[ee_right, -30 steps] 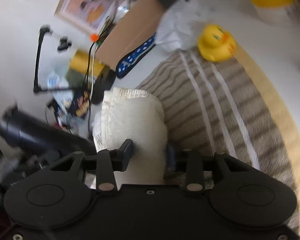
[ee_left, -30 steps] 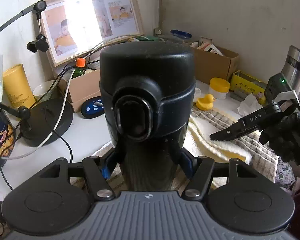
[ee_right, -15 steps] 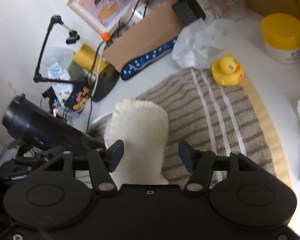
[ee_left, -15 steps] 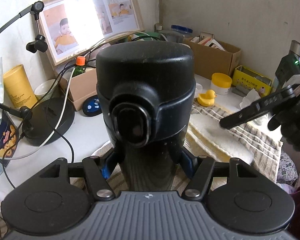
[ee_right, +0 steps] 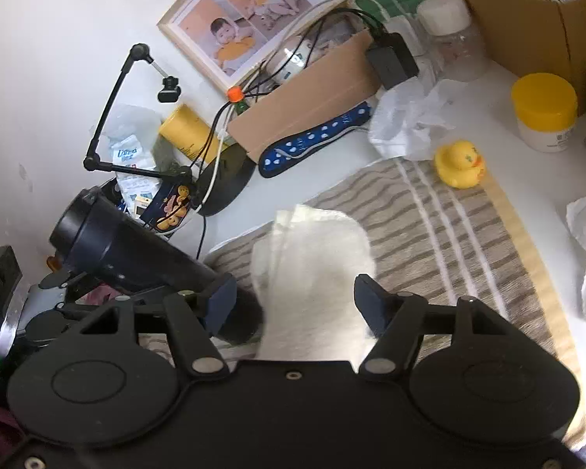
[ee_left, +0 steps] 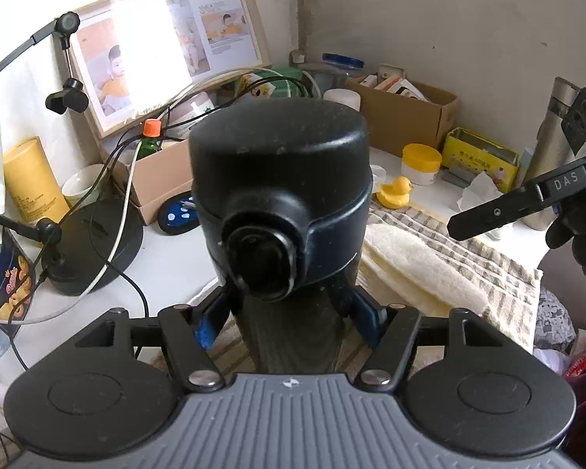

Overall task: Clean container
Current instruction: 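Set the black bottle upright on the towel and open the left tool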

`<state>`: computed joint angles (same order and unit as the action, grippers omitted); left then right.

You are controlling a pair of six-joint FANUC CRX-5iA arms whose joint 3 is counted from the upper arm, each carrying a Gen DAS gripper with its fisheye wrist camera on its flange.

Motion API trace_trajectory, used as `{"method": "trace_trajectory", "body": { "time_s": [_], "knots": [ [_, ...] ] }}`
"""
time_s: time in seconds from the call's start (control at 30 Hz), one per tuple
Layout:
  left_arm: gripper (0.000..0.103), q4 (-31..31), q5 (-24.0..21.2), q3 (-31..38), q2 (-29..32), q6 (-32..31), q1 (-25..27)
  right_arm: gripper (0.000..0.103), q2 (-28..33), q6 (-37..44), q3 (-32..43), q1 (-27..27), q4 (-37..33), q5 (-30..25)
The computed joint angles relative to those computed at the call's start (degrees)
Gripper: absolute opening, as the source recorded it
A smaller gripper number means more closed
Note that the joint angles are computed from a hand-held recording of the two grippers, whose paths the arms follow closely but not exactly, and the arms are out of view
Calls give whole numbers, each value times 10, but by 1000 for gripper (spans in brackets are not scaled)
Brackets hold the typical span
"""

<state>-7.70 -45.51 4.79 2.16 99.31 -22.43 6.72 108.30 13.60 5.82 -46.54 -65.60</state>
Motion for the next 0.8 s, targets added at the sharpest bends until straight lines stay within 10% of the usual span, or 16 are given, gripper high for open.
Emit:
{"method": "trace_trajectory", "body": {
  "time_s": [0.43, 0.53, 0.8],
  "knots": [
    [70, 48, -104, 22, -38, 27, 31, 75, -97, -135, -52, 129, 170, 80],
    [86, 31, -142, 58, -36, 40, 23, 76, -123, -205, -72, 175, 246, 103],
    [86, 119, -128, 37, -63, -30, 53, 81, -168, -400, -115, 290, 460, 104]
  ]
}}
